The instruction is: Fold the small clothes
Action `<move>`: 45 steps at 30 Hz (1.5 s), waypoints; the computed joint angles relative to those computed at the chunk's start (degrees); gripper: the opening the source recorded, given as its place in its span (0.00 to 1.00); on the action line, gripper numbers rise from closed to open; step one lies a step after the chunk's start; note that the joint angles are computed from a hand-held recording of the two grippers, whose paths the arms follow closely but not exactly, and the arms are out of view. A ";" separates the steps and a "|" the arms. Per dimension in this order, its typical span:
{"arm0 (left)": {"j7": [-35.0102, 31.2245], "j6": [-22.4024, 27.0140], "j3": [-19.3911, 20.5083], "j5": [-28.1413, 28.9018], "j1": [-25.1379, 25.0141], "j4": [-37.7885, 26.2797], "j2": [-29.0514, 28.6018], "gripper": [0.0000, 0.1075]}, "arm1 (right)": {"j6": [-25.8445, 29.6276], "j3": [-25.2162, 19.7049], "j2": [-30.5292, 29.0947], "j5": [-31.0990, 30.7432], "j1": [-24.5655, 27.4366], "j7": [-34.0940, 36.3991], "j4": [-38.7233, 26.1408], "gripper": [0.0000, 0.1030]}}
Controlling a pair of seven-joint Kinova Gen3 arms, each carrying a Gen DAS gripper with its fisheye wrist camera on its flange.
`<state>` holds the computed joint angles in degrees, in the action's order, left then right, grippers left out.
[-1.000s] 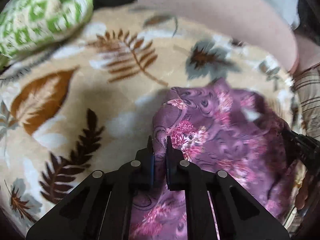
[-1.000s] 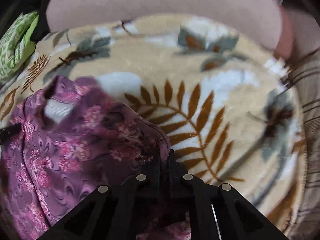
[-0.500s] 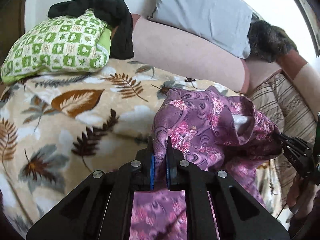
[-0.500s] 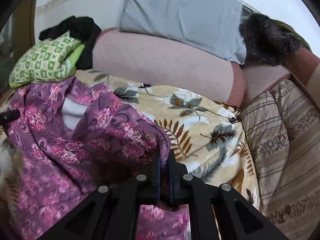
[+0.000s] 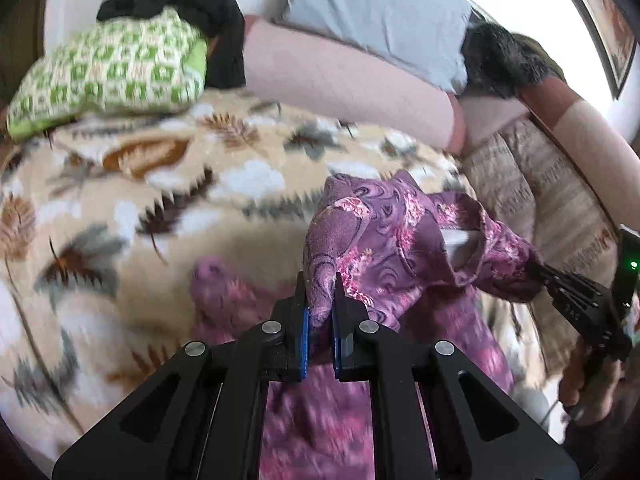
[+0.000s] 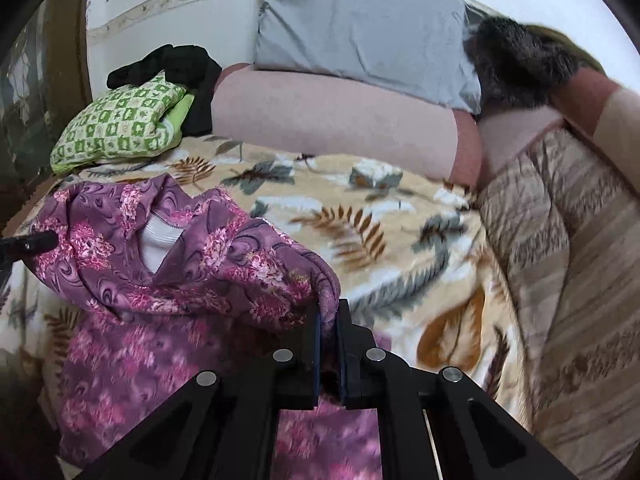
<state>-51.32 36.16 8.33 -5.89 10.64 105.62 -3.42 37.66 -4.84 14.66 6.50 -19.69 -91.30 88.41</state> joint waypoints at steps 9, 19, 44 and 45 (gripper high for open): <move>-0.26 -1.24 2.36 7.24 4.66 12.73 1.83 0.07 | -1.87 0.00 -0.57 -8.37 3.78 -5.21 17.61 0.06; 15.21 0.00 9.91 -4.18 7.86 16.25 -6.36 0.31 | -0.85 -1.38 -6.00 -1.44 -1.36 -11.66 20.69 0.42; 31.50 6.96 16.19 -17.40 10.41 11.77 -6.56 0.31 | 4.34 -5.00 -13.80 -2.56 -2.51 -12.67 21.60 0.60; 31.77 8.00 16.48 -18.64 10.43 11.17 -5.84 0.31 | 3.36 -4.74 -13.41 -2.32 -2.22 -12.03 21.82 0.60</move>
